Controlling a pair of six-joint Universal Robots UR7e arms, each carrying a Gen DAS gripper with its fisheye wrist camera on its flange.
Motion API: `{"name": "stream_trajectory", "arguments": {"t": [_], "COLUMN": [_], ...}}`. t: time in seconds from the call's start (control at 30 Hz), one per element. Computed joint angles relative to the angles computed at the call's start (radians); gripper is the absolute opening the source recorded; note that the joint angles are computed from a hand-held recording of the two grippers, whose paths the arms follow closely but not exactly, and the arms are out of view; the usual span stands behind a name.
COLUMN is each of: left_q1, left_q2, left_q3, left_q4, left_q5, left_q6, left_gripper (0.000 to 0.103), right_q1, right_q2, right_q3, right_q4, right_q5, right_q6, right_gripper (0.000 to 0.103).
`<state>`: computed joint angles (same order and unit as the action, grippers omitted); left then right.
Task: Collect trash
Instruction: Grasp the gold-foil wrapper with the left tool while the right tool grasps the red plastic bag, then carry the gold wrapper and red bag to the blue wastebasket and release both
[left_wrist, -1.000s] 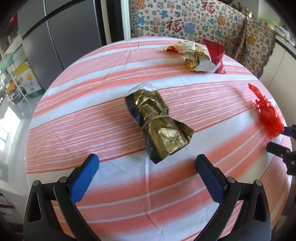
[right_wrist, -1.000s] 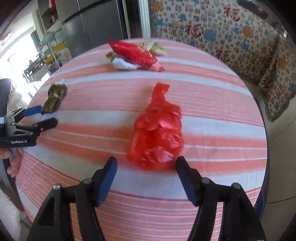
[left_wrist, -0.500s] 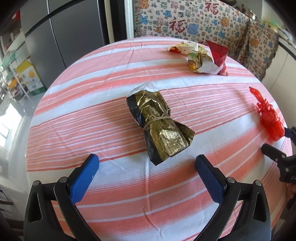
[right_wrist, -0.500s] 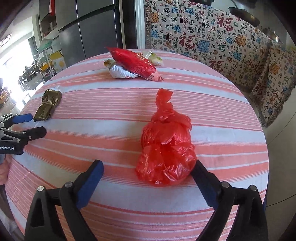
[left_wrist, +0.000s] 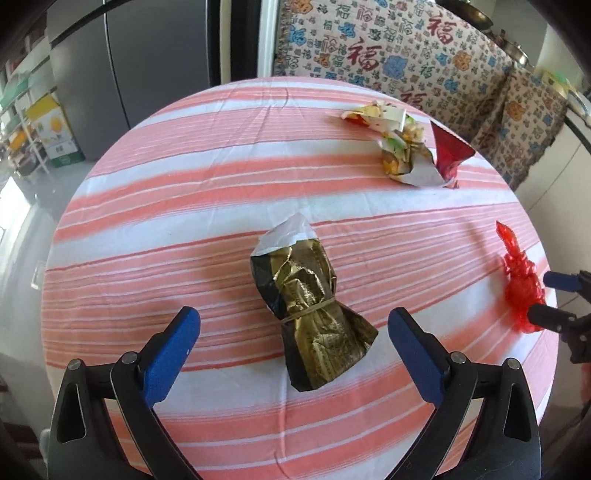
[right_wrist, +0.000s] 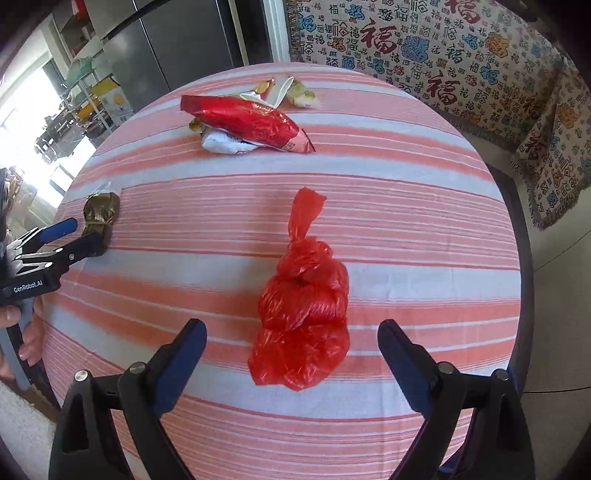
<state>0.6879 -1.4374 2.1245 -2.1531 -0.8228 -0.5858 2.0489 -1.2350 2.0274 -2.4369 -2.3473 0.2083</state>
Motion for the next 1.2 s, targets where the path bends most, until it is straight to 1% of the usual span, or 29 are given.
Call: {"name": "stream_trajectory", "arguments": {"t": [0.03,0.07,0.1,0.13,0.17,0.2,0.23,0.27,0.37,0.5,0.6,0.7,0.87,1.03,1.2], "left_q1": [0.005,0.006,-0.002,-0.008,-0.014,-0.017,-0.017,-0.019,-0.042,-0.081,-0.122,-0.170,-0.227,-0.255,-0.278], "left_q2": [0.009,0.020,0.027,0.030,0.029,0.020,0.008,-0.003,-0.029,-0.040,-0.037,-0.028,0.001,0.028,0.044], "left_q3": [-0.007,-0.016,-0.015,-0.014,-0.011,-0.002,0.009,0.021,0.046,0.064,0.073,0.082,0.080,0.072,0.067], "left_q4": [0.012,0.031,0.041,0.046,0.044,0.022,-0.013,-0.047,-0.076,-0.098,-0.100,-0.101,-0.106,-0.106,-0.100], "left_q5": [-0.002,0.001,0.028,0.042,0.048,0.040,0.018,-0.002,-0.027,-0.077,-0.099,-0.109,-0.111,-0.117,-0.116], "left_q6": [-0.005,-0.012,-0.016,-0.011,-0.002,0.017,0.037,0.053,0.070,0.079,0.074,0.054,0.043,0.035,0.027], "left_gripper": [0.087,0.082,0.079,0.065,0.039,0.033,0.030,0.019,0.018,0.018,0.018,0.018,0.018,0.018,0.018], "right_q1": [0.002,0.000,-0.004,-0.010,-0.018,-0.022,-0.021,-0.017,0.005,0.030,0.036,0.037,0.033,0.038,0.045], "right_q2": [0.003,0.006,0.008,0.010,0.013,0.011,0.003,-0.007,-0.032,-0.070,-0.107,-0.145,-0.198,-0.223,-0.225], "right_q3": [-0.005,-0.010,-0.016,-0.024,-0.032,-0.033,-0.025,-0.012,0.017,0.053,0.080,0.108,0.146,0.162,0.167], "right_q4": [0.001,0.004,0.014,0.036,0.065,0.084,0.071,0.046,0.004,-0.017,-0.025,-0.028,-0.023,-0.030,-0.041], "right_q5": [-0.007,-0.005,0.001,0.011,0.022,0.028,0.032,0.034,0.029,0.028,0.030,0.029,0.027,0.023,0.019], "right_q6": [0.005,0.008,0.014,0.024,0.034,0.044,0.049,0.038,0.000,-0.004,-0.001,0.001,0.013,0.020,0.014], "right_gripper": [0.095,0.095,0.094,0.081,0.068,0.045,0.045,0.045,0.045,0.045,0.045,0.045,0.045,0.045,0.045]}}
